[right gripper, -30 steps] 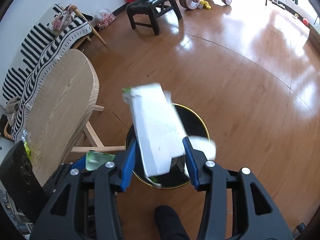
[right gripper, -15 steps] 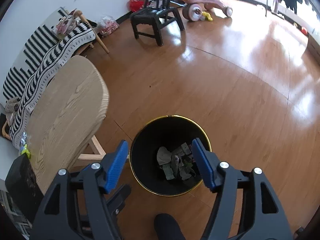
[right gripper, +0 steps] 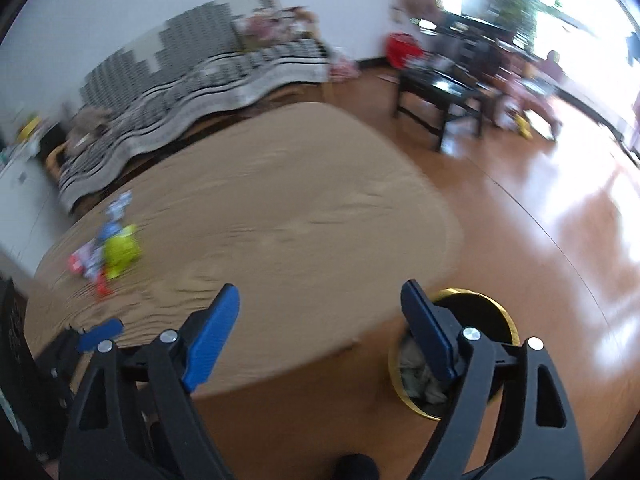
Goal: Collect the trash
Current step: 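Turn both tools back toward the table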
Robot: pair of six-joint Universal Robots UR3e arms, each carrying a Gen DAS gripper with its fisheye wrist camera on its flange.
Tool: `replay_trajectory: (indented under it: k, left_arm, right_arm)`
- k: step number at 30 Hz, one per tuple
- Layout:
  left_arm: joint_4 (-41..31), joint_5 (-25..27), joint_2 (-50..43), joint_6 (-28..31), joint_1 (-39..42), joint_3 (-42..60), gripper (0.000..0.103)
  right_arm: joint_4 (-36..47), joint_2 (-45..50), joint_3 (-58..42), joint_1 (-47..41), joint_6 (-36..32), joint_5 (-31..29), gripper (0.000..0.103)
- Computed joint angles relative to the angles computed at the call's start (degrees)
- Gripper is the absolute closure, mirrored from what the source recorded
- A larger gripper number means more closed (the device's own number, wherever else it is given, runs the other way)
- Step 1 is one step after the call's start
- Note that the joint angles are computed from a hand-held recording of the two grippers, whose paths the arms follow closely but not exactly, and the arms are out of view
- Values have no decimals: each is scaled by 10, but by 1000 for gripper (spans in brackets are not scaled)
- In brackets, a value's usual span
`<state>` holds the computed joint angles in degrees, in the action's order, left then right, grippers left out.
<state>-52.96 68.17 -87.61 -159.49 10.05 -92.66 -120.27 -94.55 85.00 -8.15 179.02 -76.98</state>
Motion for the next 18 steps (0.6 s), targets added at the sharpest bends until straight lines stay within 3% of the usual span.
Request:
replay_trajectory:
  k: [5,9,16,18]
  left_arm:
    - [-36,-50,85,84,186,-64,7]
    - [-61,-104,117,119,315,-94,7]
    - [-118,-127,90,175,419,-61,7]
    - [-131,-132,79,180,436,-48,7]
  right_arm:
    - [-5,153,-175,179,75,-51,17]
    - [20,267,-324,262,100,-80,12]
    - [135,471,-636,336,117,-100,11]
    - [153,489,-664,344,114,-105,11]
